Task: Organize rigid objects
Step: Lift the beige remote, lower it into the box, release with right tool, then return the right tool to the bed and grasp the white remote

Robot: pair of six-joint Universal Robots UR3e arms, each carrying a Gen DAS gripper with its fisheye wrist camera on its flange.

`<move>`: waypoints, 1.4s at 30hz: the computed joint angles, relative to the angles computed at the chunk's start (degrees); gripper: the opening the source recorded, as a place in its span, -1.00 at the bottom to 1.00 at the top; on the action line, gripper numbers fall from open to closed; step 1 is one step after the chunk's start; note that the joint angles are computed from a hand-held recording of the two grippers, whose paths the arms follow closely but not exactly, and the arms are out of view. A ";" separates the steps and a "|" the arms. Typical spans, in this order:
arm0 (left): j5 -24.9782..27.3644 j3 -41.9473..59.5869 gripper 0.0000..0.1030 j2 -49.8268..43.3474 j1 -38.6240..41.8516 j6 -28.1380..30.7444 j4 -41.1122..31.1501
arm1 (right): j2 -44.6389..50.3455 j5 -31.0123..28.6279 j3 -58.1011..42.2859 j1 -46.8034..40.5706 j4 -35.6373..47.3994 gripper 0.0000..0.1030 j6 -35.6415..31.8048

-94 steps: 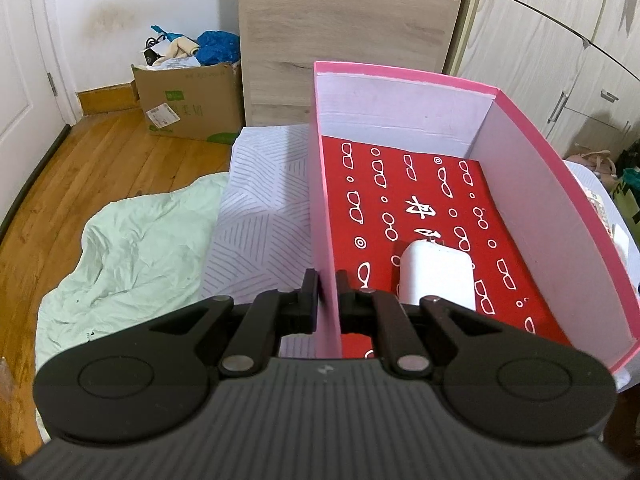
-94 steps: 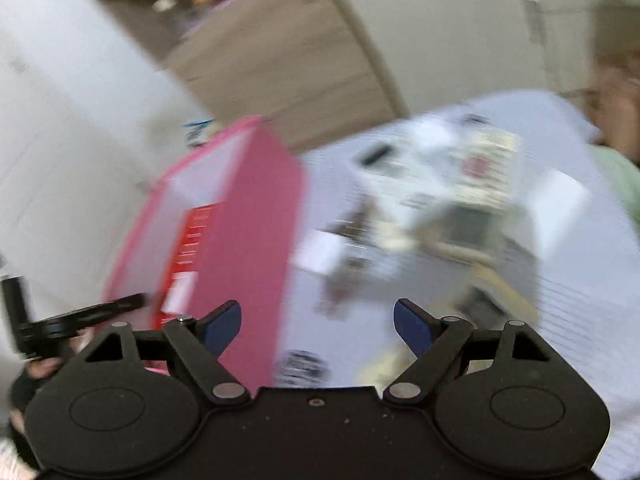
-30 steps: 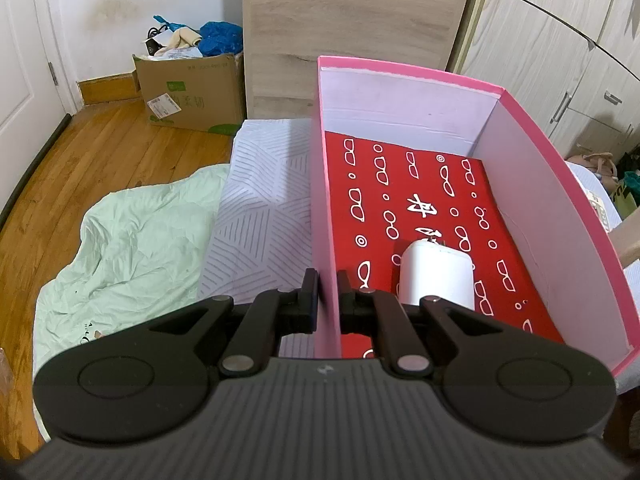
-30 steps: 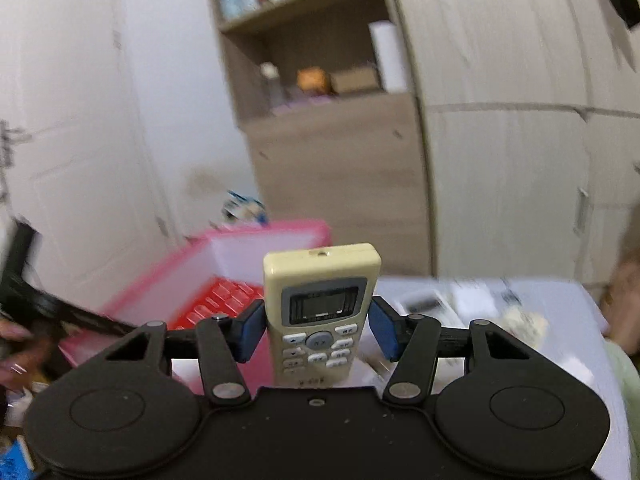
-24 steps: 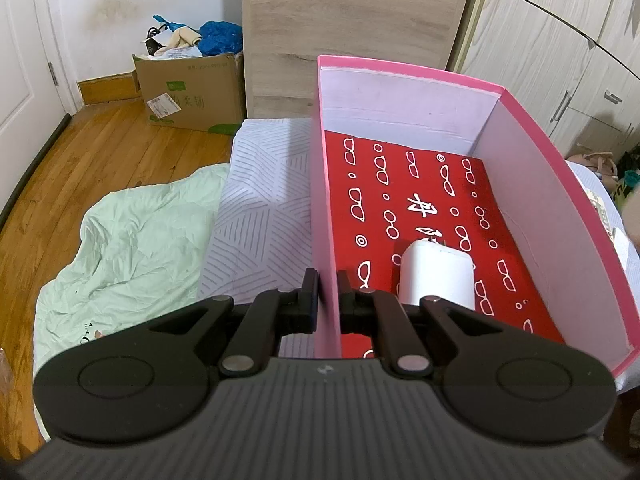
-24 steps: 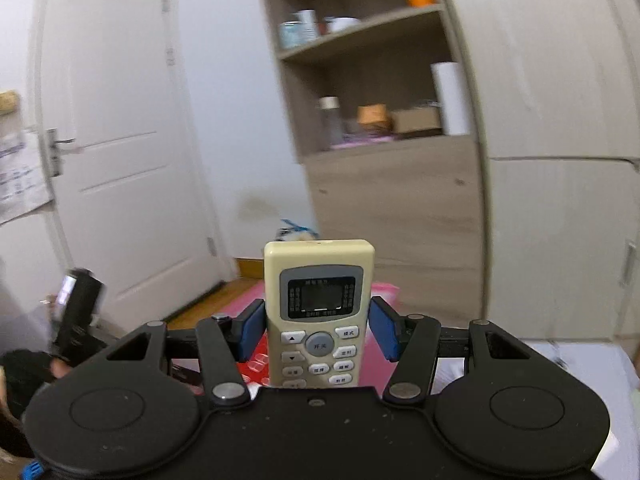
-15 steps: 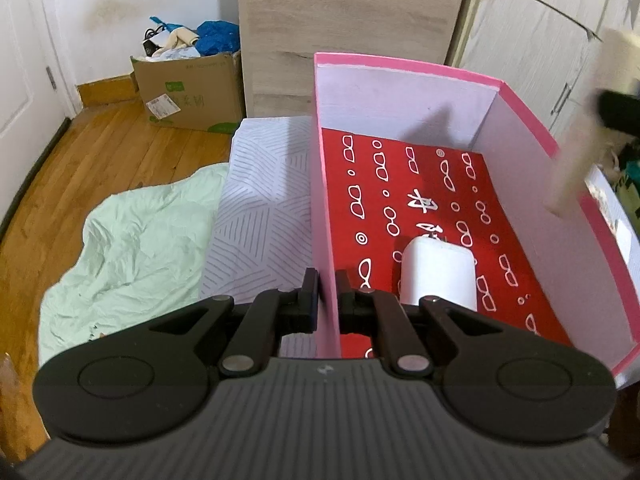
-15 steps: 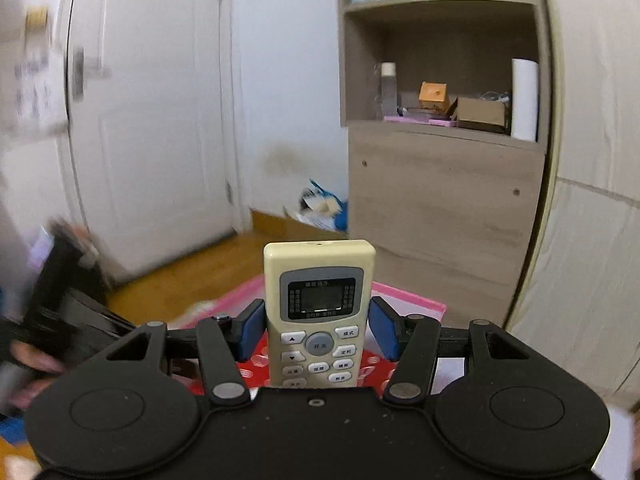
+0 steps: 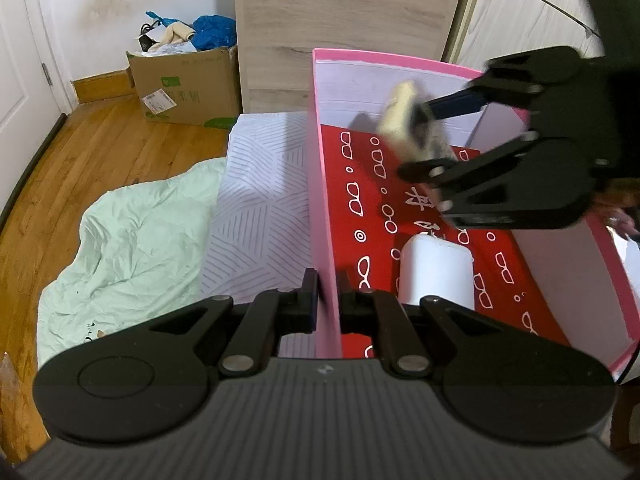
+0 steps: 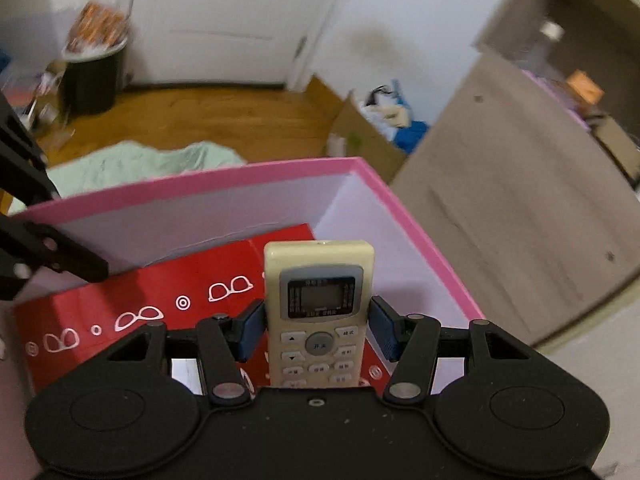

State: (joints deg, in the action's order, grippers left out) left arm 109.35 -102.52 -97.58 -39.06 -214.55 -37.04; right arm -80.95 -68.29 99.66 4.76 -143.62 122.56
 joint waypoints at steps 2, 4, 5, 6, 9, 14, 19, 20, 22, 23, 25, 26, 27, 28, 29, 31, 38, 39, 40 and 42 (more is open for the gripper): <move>0.02 0.07 -0.86 -0.06 -0.03 0.19 -0.03 | 0.96 0.14 -2.70 0.51 3.76 0.19 -1.72; -0.09 -0.08 -0.86 0.11 -0.01 0.26 0.03 | 0.58 1.95 -2.89 0.04 5.47 0.19 -3.72; 0.02 -0.10 -0.86 0.08 -0.08 0.15 0.14 | 0.65 2.38 -3.31 0.04 6.57 0.19 -4.44; 0.19 -0.15 -0.86 0.06 -0.24 0.05 0.26 | 0.97 2.26 -3.88 0.34 7.56 0.19 -5.71; 0.86 0.16 -0.86 -0.26 -0.70 -0.07 0.21 | 2.43 1.57 -7.62 1.38 14.12 0.19 -10.93; -0.03 -0.09 -0.86 0.38 -0.09 -0.49 -0.26 | -3.03 4.83 -1.28 -1.15 8.59 0.42 -7.24; 0.67 0.14 -0.86 0.03 -0.49 -0.59 -0.10 | -13.94 18.72 1.37 -12.67 20.46 0.42 -2.90; 0.62 -0.03 -0.86 0.13 -0.46 -0.61 -0.01 | -14.96 19.91 0.50 -14.37 23.90 0.43 -2.36; 0.46 -0.13 -0.86 0.22 -0.35 -0.66 -0.04 | -18.31 21.97 -0.80 -18.56 32.55 0.43 -2.51; 0.44 0.09 -0.86 0.19 -0.35 -0.65 -0.39 | -19.70 22.84 -1.36 -20.54 36.36 0.43 -3.00; 0.31 0.70 -0.86 0.08 -0.28 -0.75 -1.19 | -22.77 24.66 -2.16 -24.67 43.92 0.43 -4.88; 0.23 1.10 -0.86 0.02 -0.22 -0.71 -1.74 | -23.91 25.38 -2.69 -26.79 47.91 0.43 -6.18; 0.10 1.43 -0.86 -0.04 -0.12 -0.76 -2.22 | -24.88 26.26 -3.14 -28.73 51.46 0.43 -7.75; -0.06 1.80 -0.86 -0.11 -0.02 -0.91 -2.72 | -26.03 27.34 -2.85 -30.84 54.50 0.43 -9.53; -0.14 2.29 -0.86 -0.21 0.02 -0.97 -3.36 | -27.69 28.42 -3.40 -33.85 59.72 0.43 -12.60; 0.14 3.11 -0.86 -0.61 -0.27 -0.91 -4.19 | -30.41 29.81 -3.51 -38.47 66.19 0.43 -17.07; 0.86 4.22 -0.86 -0.82 -1.07 -1.23 -5.68 | -38.43 33.43 -3.50 -56.78 94.63 0.43 -38.84; 0.79 3.84 -0.86 -0.55 -1.02 -1.19 -5.45 | -39.52 33.29 -2.61 -59.06 96.90 0.43 -40.58; 0.95 3.73 -0.86 -0.41 -1.17 -1.06 -5.44 | -40.73 32.99 -1.47 -61.32 98.75 0.44 -42.18; 1.21 3.70 -0.86 -0.36 -1.44 -1.01 -5.41 | -42.24 31.89 0.27 -65.48 102.68 0.44 -45.86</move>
